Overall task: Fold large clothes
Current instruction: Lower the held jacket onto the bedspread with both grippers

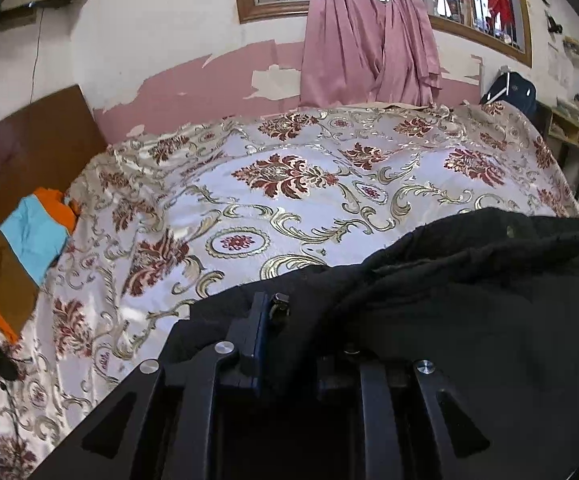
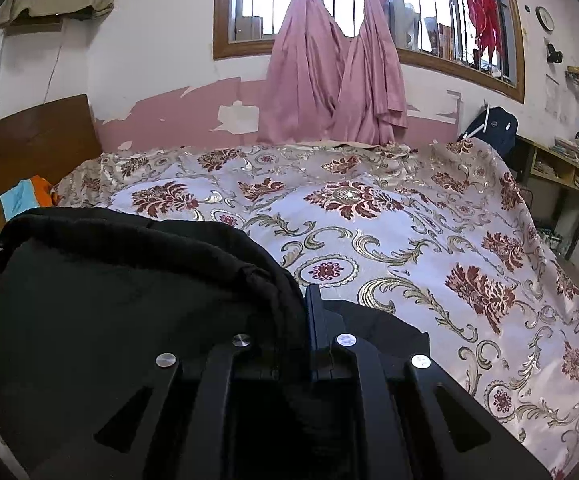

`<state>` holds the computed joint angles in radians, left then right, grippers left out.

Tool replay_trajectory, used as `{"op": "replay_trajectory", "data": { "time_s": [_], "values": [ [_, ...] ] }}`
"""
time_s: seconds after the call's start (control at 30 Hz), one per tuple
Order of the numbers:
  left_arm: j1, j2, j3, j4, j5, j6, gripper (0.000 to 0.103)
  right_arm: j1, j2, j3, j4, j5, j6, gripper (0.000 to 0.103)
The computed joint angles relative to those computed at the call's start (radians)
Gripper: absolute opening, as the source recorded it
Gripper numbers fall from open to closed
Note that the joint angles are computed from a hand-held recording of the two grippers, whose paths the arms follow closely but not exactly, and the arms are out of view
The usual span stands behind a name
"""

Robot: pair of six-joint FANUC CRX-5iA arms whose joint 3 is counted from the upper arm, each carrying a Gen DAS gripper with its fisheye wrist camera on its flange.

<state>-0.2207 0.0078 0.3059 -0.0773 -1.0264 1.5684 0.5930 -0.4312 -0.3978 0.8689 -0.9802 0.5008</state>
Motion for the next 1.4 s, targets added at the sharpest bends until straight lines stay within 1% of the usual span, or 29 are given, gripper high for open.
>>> {"op": "replay_trajectory", "data": {
  "time_s": [0.03, 0.07, 0.13, 0.17, 0.2, 0.27, 0.33, 0.4, 0.47, 0.6, 0.63, 0.67, 0.7, 0.77, 0.83, 0.93, 1.0, 1.13, 1.2, 1.33, 1.4],
  "values": [
    [0.005, 0.0, -0.005, 0.013, 0.001, 0.002, 0.018, -0.005, 0.001, -0.003, -0.007, 0.008, -0.005, 0.013],
    [0.01, -0.001, -0.01, 0.025, 0.002, 0.003, 0.019, -0.004, -0.001, -0.005, -0.01, 0.011, -0.007, 0.013],
    [0.015, -0.005, -0.019, 0.037, 0.004, 0.006, 0.019, -0.01, -0.003, -0.008, -0.031, 0.032, 0.011, 0.02],
    [0.016, -0.007, -0.021, 0.035, 0.005, 0.012, 0.019, -0.016, -0.012, -0.014, -0.039, 0.057, 0.016, 0.03],
    [0.017, -0.008, -0.021, 0.036, 0.002, 0.017, 0.019, -0.024, -0.029, -0.028, -0.044, 0.097, 0.018, 0.044],
    [0.021, -0.013, -0.018, 0.042, -0.006, 0.039, 0.019, -0.027, -0.065, -0.072, -0.001, 0.154, -0.02, 0.06],
    [0.02, -0.022, -0.022, 0.039, 0.005, 0.05, 0.019, -0.024, -0.091, -0.099, 0.031, 0.182, -0.045, 0.063],
    [0.011, -0.028, -0.017, 0.02, 0.004, 0.063, 0.02, -0.017, -0.112, -0.107, 0.027, 0.195, -0.053, 0.07],
    [0.009, -0.026, -0.012, 0.018, -0.002, 0.07, 0.02, -0.003, -0.119, -0.108, 0.03, 0.18, -0.046, 0.074],
    [0.052, -0.03, -0.015, 0.117, -0.026, 0.07, 0.02, 0.032, -0.14, -0.112, 0.043, 0.145, -0.057, 0.083],
    [0.059, -0.028, -0.009, 0.13, -0.041, 0.066, 0.02, 0.04, -0.147, -0.112, 0.038, 0.139, -0.057, 0.085],
    [0.063, -0.023, 0.009, 0.135, -0.071, 0.057, 0.02, 0.05, -0.157, -0.112, 0.032, 0.132, -0.054, 0.09],
    [0.064, -0.023, 0.016, 0.134, -0.085, 0.052, 0.02, 0.058, -0.163, -0.111, 0.029, 0.124, -0.05, 0.094],
    [0.082, -0.031, 0.018, 0.165, -0.106, 0.019, 0.021, 0.081, -0.176, -0.111, 0.026, 0.102, -0.038, 0.096],
    [0.097, -0.033, 0.021, 0.196, -0.121, -0.001, 0.021, 0.1, -0.186, -0.113, 0.031, 0.083, -0.037, 0.101],
    [0.117, -0.031, 0.027, 0.236, -0.144, -0.011, 0.022, 0.132, -0.203, -0.12, 0.049, 0.053, -0.048, 0.101],
    [0.118, -0.023, 0.045, 0.236, -0.164, 0.001, 0.022, 0.148, -0.208, -0.118, 0.054, 0.035, -0.058, 0.101],
    [0.134, -0.027, 0.04, 0.278, -0.157, 0.028, 0.023, 0.181, -0.221, -0.114, 0.053, -0.001, -0.06, 0.101],
    [0.135, -0.038, 0.031, 0.294, -0.142, 0.034, 0.023, 0.203, -0.231, -0.113, 0.059, -0.025, -0.055, 0.101],
    [0.118, -0.052, 0.042, 0.273, -0.133, 0.009, 0.023, 0.237, -0.238, -0.107, 0.069, -0.064, -0.049, 0.101],
    [0.12, -0.059, 0.041, 0.277, -0.13, 0.018, 0.023, 0.25, -0.242, -0.105, 0.069, -0.081, -0.05, 0.101]
  ]
}}
